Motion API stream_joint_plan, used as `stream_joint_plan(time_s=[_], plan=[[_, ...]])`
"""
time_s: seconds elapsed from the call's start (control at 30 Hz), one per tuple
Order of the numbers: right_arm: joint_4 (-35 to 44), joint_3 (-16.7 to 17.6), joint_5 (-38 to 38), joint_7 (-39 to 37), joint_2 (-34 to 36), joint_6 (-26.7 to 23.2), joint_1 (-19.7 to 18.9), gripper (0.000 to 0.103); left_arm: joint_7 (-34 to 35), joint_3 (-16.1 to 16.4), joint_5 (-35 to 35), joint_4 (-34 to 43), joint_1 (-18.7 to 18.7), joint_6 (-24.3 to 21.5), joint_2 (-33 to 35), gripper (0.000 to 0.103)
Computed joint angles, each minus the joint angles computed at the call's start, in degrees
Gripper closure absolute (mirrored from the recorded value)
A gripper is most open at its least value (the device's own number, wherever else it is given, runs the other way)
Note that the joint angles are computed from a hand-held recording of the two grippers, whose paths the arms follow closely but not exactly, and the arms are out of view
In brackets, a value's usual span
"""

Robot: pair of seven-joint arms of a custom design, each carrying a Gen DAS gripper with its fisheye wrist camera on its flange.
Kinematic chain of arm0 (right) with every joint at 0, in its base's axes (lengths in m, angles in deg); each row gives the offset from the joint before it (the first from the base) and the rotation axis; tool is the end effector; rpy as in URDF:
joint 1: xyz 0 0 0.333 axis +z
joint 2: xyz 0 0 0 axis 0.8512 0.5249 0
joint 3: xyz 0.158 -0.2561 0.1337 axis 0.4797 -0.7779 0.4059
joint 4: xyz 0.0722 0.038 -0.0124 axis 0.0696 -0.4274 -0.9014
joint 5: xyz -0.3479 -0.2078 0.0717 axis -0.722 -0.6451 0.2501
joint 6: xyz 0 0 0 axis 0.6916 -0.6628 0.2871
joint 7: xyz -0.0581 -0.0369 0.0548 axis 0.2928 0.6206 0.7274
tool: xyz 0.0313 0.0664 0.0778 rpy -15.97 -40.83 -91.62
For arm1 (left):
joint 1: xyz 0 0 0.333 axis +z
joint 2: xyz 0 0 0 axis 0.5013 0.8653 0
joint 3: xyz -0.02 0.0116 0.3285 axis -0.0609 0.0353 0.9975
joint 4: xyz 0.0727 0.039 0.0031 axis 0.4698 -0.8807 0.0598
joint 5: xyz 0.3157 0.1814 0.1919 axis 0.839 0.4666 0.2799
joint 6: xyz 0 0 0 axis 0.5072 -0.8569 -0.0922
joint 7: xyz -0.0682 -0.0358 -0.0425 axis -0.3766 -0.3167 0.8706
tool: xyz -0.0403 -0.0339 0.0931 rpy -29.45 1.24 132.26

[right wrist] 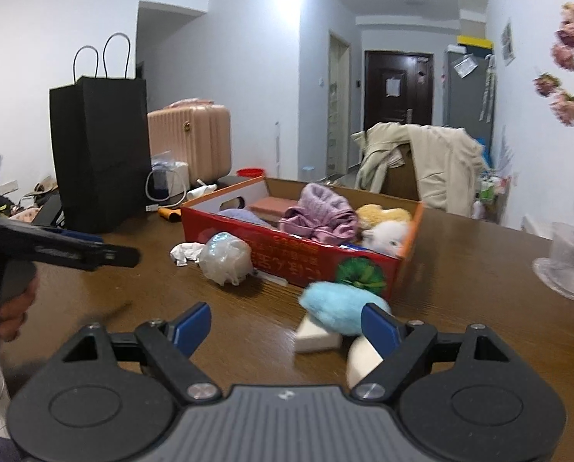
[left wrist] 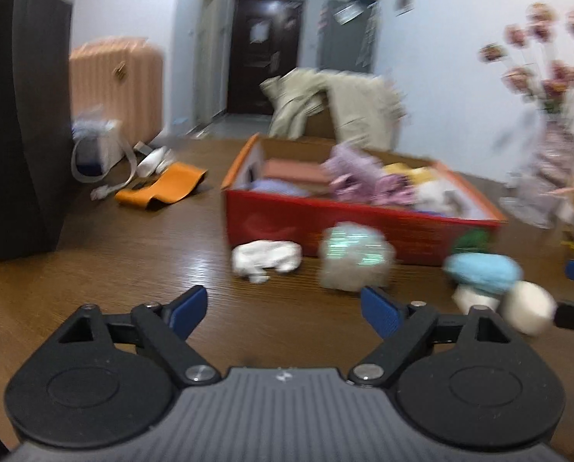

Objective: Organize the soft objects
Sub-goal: 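Close the right tool on the iridescent plastic bag while the left tool grips the white cloth, then carry the plastic bag and white cloth into the box and open both tools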

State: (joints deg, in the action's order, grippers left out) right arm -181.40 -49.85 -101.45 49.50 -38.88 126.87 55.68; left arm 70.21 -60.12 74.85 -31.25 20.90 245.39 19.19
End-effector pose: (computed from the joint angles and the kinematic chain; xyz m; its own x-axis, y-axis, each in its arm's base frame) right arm 0.6342 0.3046 0.4312 0.5620 -0.8254 -0.0533 -0.4075 -0.2202 -0.8862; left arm 0.6342 -0.1875 0.4247 0.1002 -0.9917 0.0804 -0.5345 -0.1218 -0.8363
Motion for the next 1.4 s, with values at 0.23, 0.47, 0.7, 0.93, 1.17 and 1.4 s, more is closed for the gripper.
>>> stream_joint_plan(time_s=[0.23, 0.47, 0.7, 0.93, 1.17, 1.4], plan=[[21.68, 2.98, 1.63, -7.69, 14.93, -12.95, 5.02, 0.026, 15.75, 1.27, -13.36, 11.76, 1.57, 2.20, 11.72, 0.038], [47.19, -1.99, 7.27, -9.06, 28.86, -25.37, 16.35, 0.042, 31.02, -2.15, -27.97, 15.27, 6.11, 6.67, 16.86, 0.053], [58.88, -9.57, 11.37, -6.37, 34.05, -30.69, 23.64, 0.072, 39.19, -2.77, -34.55, 12.34, 7.68, 14.44, 16.52, 0.086], [35.77, -15.99, 15.54, -4.19, 19.53, -17.90, 24.68, 0.078, 35.39, 22.45, -39.35, 1.18, -13.27, 27.29, 10.10, 0.088], [9.56, -22.49, 17.58, -0.54, 2.58, -4.68, 27.86, 0.078, 49.54, 37.52, -58.10, -15.48, -32.41, 34.40, 0.88, 0.088], [-2.58, -24.33, 17.49, 2.30, -4.79, 3.97, 29.29, 0.078, 68.72, 44.44, -76.39, -22.22, -45.92, 36.37, -4.12, 0.088]])
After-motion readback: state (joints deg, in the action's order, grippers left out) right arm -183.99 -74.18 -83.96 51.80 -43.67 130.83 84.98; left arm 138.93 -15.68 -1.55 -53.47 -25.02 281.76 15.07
